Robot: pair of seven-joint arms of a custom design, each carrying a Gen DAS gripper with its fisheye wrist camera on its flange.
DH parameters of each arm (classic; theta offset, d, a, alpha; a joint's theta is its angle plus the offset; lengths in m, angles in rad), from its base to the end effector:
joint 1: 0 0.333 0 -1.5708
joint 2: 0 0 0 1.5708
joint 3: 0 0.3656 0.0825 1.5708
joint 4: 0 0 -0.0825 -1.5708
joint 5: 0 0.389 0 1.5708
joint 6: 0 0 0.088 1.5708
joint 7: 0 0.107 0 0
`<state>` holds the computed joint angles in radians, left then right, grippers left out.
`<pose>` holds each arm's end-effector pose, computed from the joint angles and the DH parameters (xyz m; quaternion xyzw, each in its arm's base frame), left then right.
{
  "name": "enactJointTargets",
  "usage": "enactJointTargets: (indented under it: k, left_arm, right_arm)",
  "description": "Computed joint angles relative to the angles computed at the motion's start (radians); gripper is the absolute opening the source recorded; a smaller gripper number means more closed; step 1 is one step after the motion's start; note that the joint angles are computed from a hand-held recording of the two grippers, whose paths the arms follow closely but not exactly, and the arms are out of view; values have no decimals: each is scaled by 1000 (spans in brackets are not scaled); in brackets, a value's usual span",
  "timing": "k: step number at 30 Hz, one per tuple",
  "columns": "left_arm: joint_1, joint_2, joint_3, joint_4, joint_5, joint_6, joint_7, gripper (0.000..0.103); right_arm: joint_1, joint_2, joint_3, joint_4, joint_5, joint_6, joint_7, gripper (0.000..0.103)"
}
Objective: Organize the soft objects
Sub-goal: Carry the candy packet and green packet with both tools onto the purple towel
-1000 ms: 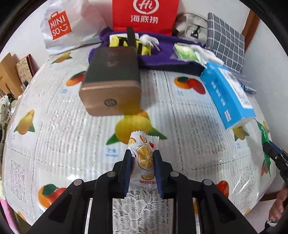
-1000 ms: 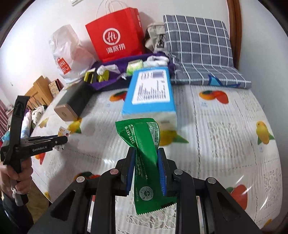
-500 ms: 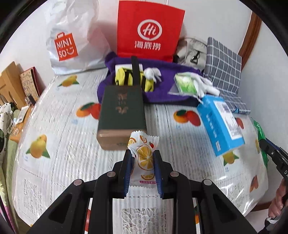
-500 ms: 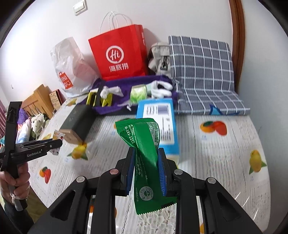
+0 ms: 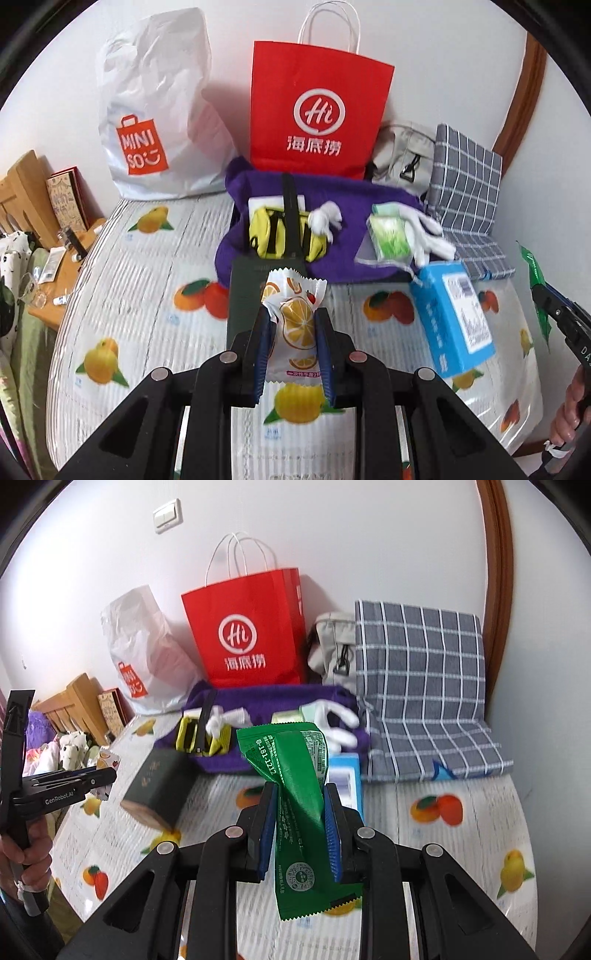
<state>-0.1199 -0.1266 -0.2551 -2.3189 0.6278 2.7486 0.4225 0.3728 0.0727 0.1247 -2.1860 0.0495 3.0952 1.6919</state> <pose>0.4806 -0.2190 0.4930 -0.7453 0.5803 -0.2502 0.2123 0.5300 0.2812 0.5022 -0.7417 0.5335 -0.1727 0.3680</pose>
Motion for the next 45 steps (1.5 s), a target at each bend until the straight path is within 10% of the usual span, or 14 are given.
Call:
enactJointTargets:
  k: [20, 45]
  left_arm:
    - [-15, 227, 102, 288, -120, -15, 203, 23]
    - [-6, 431, 144, 429, -445, -28, 459, 24]
  right_arm:
    - [-30, 275, 23, 392, 35, -84, -80, 25]
    - [-19, 626, 6, 865, 101, -439, -157, 27]
